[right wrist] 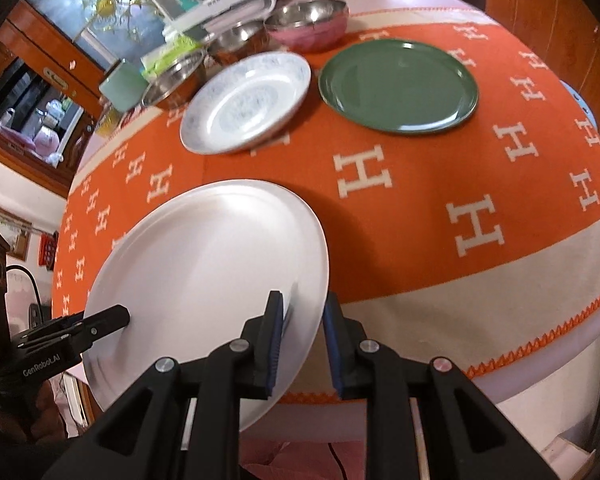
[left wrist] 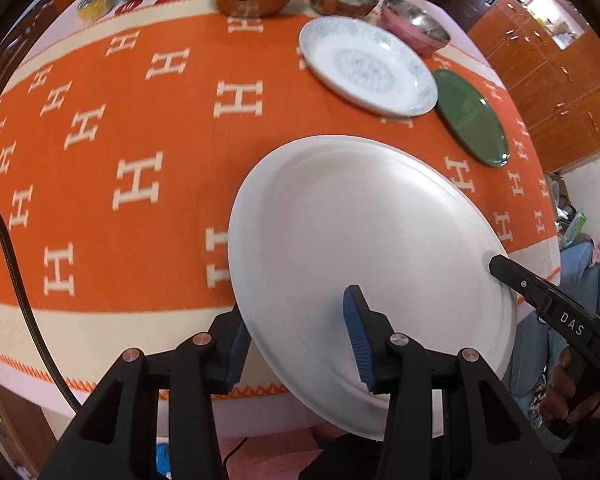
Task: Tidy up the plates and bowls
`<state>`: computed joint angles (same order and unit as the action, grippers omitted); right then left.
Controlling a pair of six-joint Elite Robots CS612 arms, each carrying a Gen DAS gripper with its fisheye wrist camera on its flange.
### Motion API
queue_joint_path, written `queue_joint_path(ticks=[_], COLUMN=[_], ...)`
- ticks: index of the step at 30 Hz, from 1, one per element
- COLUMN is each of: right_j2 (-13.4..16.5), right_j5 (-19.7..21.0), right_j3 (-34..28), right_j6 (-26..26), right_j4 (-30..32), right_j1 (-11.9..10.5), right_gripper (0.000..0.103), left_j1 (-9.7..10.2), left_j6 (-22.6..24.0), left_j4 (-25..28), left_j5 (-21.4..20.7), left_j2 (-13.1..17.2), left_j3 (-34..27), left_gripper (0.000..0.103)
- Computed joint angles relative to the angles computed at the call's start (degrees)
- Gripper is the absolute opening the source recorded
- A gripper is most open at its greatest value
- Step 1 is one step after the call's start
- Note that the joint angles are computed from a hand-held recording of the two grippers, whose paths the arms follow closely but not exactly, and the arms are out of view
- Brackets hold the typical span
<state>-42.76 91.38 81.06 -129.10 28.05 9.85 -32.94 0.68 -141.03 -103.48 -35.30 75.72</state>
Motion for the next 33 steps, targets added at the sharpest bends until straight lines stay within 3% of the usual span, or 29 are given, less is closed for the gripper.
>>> queue_joint_path(ticks=[12,22,27,30,33], right_j2=[2.22,3.9,3.52,2.93,2.59], right_j5=[-1.53,4.0,6.09,6.16,6.53], right_j3=[-0.35,-2.09,-1.92,-1.2,-1.02], right_j6=[-3.87,-10.03,-12.44,-12.45,-12.2], right_j4=[1.16,2.7,2.07,0.95,0.11], right_j1=[-0.03,1.22,1.69,1.51,1.42], right_gripper=[0.024,0.027,0.027,0.035,0.043], left_j1=[-0.61,-1.05,-2.23,-2.33,-2.5], left_j6=[-4.62,-7.81,-6.1,-6.22,-6.45], left_j4=[-0.98,-3.64,-2.52,-1.94,-1.59], left_j5=[2.39,4.65,10.26,10.78,11.67], left_j2=[0.63,1.24,1.51,1.52,1.48], left_j3=[1.64,2.53,1.9,1.58,1.3], left_gripper=[0.043,0.048,0.048,0.048,0.058])
